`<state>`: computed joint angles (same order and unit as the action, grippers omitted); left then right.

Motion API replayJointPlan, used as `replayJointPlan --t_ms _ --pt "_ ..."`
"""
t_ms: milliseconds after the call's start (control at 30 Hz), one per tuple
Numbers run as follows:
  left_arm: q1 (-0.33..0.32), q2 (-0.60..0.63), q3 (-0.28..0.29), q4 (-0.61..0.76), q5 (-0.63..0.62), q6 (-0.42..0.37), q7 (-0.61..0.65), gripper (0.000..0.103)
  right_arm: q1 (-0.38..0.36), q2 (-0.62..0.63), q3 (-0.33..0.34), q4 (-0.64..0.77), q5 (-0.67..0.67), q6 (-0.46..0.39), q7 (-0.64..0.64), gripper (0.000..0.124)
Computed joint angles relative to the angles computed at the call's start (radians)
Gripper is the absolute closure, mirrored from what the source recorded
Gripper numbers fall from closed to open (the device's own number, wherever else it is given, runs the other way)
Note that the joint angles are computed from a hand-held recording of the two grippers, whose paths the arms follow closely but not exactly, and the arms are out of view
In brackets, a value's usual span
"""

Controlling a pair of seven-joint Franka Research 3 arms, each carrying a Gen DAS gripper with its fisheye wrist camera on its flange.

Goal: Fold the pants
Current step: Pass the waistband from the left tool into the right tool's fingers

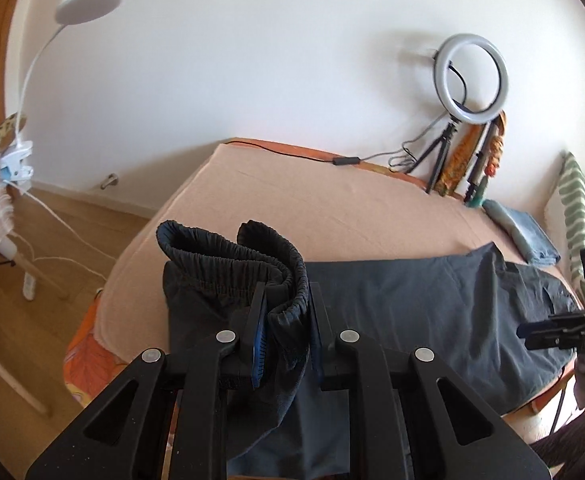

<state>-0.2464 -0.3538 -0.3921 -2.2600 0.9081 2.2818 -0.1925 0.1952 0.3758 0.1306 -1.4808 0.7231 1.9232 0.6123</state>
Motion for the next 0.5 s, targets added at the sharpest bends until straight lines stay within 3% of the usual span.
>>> replayJointPlan --t_ms 133,267,500 --pt "-0.032 0.151 -0.01 0.119 0.029 0.033 0.121 0.087 -0.022 0.059 0.016 0.081 0.06 -0.124 0.084 0.073" --pt "-0.087 0.262 0.006 0.203 0.03 0.048 0.202 0.087 -0.027 0.101 0.028 0.112 0.111 -0.172 0.166 0.063" --pt "-0.186 0.384 0.036 0.318 0.043 -0.026 0.353 0.087 -0.02 0.214 0.057 0.222 0.148 -0.25 0.328 0.062"
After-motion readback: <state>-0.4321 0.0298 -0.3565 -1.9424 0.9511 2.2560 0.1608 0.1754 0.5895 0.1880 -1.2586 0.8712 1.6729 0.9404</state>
